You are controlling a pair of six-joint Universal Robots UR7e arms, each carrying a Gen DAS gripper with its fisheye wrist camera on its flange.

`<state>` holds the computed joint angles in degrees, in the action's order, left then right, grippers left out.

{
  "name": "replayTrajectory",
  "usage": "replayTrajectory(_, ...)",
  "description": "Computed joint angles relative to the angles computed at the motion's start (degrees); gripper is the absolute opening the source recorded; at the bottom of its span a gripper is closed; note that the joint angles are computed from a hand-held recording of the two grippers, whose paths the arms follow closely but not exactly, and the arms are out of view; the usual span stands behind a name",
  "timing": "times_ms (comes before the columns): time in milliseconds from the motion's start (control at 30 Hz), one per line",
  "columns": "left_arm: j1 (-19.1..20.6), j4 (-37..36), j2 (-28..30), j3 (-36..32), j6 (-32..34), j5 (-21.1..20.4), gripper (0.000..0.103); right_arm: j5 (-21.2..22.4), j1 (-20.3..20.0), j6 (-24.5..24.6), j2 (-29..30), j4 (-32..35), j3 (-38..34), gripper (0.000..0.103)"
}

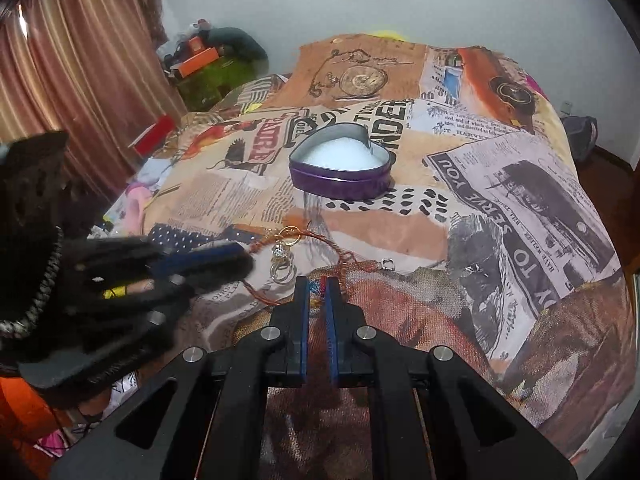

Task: Organize jewelry
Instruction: 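Carry the beaded bracelet and red charm together into the purple heart tin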

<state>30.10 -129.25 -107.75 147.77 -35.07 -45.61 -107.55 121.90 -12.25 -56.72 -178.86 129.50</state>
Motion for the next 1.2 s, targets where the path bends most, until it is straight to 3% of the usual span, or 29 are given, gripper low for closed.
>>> replayTrajectory(200, 1.72, -1.47, 2.61, 0.15, 0.72, -0.93, 0.004, 0.78, -0.12, -0.10, -1.44, -0.74, 0.34, 0.007)
replayTrajectory(433, 1.42, 2.22, -0.13, -0.10, -1.41, 0.67, 0.004, 1.55, 0.62, -0.32, -3.28, -2.14, -0.04, 0.007)
replayTrajectory(767, -2.24, 8.49, -6.96, -2.26, -2.89, 7.92, 0.004, 0.27, 0.50, -0.83, -0.69, -2.63, -2.67, 0.007)
replayTrajectory(933, -0.28, 3.43, -4.65, -3.97, 1.80, 11.19, 0.004, 0.72, 0.73, -1.77, 0.97, -3.25, -5.79, 0.007)
replayTrajectory(1200, 5.74, -13.78, 3.23, -6.69, 14.92, 13.35, 0.004, 0.72, 2.05, -4.68, 5.04, -5.17, -13.19, 0.007)
